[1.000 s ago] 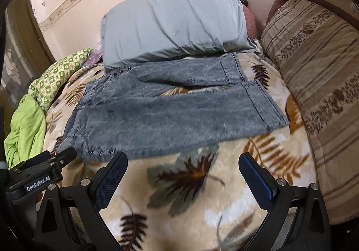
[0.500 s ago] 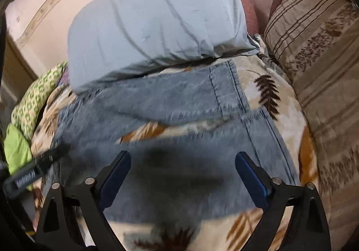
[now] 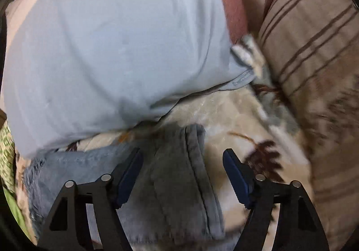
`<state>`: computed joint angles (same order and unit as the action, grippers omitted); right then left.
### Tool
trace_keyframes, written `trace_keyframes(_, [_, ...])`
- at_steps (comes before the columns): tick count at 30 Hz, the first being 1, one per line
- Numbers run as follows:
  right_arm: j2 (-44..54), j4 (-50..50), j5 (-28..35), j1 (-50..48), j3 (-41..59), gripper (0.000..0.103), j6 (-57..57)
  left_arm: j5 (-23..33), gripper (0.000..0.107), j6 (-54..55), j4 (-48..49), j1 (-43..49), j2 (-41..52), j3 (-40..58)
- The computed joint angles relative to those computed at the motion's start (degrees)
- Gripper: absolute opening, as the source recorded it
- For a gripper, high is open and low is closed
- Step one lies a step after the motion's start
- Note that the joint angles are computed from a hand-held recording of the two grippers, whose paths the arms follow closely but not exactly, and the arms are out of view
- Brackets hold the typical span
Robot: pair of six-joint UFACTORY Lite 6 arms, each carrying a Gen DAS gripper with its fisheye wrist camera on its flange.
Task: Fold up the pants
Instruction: 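Lower both tools onto the jeans and close the right gripper on the hem, then close the left gripper on the jeans leg edge while the right gripper holds the hem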
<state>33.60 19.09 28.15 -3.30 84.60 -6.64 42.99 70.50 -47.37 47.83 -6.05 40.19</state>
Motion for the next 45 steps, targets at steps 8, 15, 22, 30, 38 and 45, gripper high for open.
trace_keyframes(8, [7.1, -2.5, -1.2, 1.1, 4.2, 0.018, 1.4, -0.4, 0.092, -0.8, 0.4, -1.2, -1.7, -1.6])
trace_keyframes(15, [-23.0, 11.7, -8.2, 0.5, -23.1, 0.016, -13.8, 4.5, 0.092, -8.1, 3.2, -3.6, -0.4, 3.7])
trace_keyframes(22, [-50.7, 28.5, -8.4, -0.6, -45.6, 0.016, -29.9, 11.6, 0.092, -31.2, 7.0, -17.9, 13.3, 24.6])
trace_keyframes(30, [-60.2, 39.4, -3.5, -1.1, -53.7, 0.016, -42.2, 14.6, 0.090, -63.9, 21.9, -34.7, 31.3, 54.5])
trace_keyframes(38, [-62.5, 51.4, 10.5, -12.6, -58.4, 0.016, -64.6, 30.2, 0.081, -81.2, 28.7, -43.9, 55.0, 84.7])
trace_keyframes(45, [-64.0, 47.9, 11.2, -13.3, -59.3, 0.016, -64.8, 28.9, 0.012, -86.2, 36.0, -45.3, 54.9, 81.3])
